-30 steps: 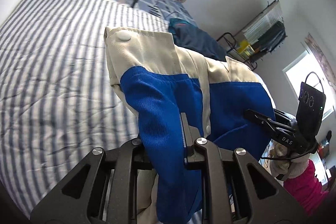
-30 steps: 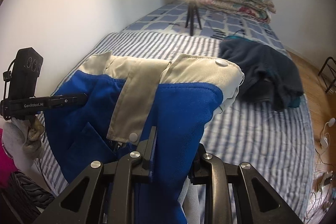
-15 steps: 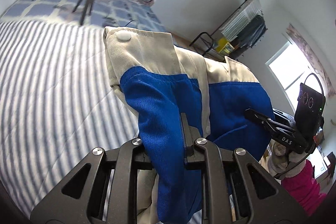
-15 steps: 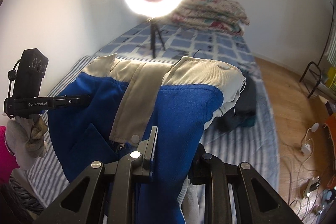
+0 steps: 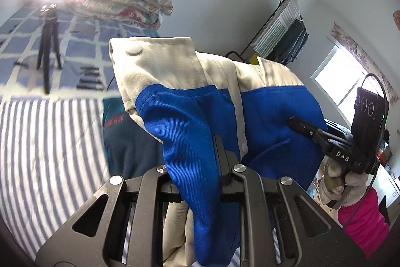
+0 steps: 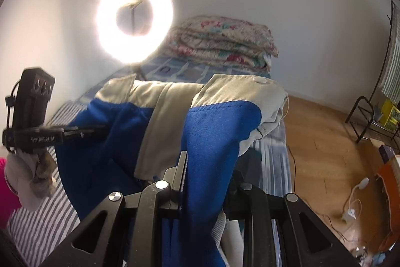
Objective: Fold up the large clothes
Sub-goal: 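Carry the folded jacket bundle and set it down on the bed with both grippers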
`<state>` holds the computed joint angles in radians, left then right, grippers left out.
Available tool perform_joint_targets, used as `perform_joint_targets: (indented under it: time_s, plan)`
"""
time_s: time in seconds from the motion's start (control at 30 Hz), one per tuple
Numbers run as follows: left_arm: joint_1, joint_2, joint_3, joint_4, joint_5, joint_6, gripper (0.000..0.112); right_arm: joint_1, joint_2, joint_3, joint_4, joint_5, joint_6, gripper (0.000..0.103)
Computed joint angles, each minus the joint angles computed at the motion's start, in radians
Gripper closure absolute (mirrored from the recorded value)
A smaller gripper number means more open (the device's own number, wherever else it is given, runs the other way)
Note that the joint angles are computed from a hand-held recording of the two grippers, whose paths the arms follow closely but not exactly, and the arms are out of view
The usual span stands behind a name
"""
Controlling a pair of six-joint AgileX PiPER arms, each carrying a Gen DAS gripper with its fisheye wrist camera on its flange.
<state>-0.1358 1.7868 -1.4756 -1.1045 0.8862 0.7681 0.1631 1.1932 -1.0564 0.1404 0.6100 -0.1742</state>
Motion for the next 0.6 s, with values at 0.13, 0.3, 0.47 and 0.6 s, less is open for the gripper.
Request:
perform_joint_targets:
  time_s: [0.13, 0.3, 0.47, 0.6]
  plan:
    - [-0.017, 0.138, -0.148, 0.019, -0.018, -0.048, 0.097, -0.108, 0.143, -0.041, 0.223, -0.072, -0.242, 0.082]
    - [-0.038, 0.304, -0.311, 0.138, -0.045, -0.147, 0.097, -0.170, 0.337, -0.078, 0.360, -0.112, -0.380, 0.081]
    - [-0.040, 0.395, -0.357, 0.249, -0.113, -0.269, 0.079, -0.248, 0.476, -0.111, 0.192, -0.138, -0.101, 0.060]
    - [-0.070, 0.365, -0.314, 0.339, -0.191, -0.272, 0.070, -0.214, 0.502, -0.120, 0.039, -0.154, 0.032, 0.060]
